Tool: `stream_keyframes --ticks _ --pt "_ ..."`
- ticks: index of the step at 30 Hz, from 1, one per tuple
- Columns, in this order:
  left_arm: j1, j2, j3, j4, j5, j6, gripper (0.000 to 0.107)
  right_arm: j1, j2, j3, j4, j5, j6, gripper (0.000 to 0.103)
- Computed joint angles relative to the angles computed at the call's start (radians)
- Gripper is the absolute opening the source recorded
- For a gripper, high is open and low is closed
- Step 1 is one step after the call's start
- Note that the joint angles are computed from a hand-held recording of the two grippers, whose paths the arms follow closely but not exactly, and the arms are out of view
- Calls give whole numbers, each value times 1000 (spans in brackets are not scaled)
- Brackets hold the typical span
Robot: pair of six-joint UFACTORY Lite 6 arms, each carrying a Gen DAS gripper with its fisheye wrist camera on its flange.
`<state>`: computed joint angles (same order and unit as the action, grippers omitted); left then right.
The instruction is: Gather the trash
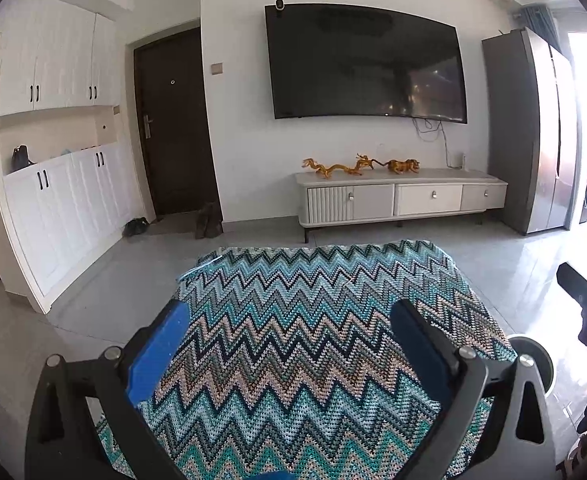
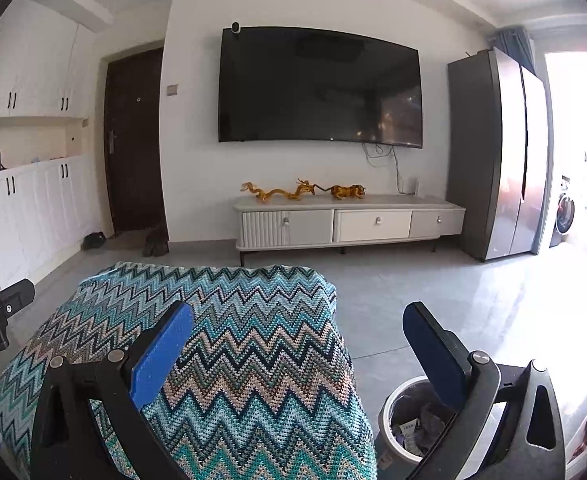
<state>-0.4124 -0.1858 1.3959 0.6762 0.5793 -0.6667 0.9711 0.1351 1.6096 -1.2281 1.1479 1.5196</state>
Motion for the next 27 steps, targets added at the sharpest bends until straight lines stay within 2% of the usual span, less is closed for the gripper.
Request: stream_keyframes --ticks 16,27 --pt "-27 16 -7 -44 -21 41 102 -6 -29 -48 15 13 19 103" --pt "-81 46 11 -92 -64 87 102 21 -118 -152 25 98 41 103"
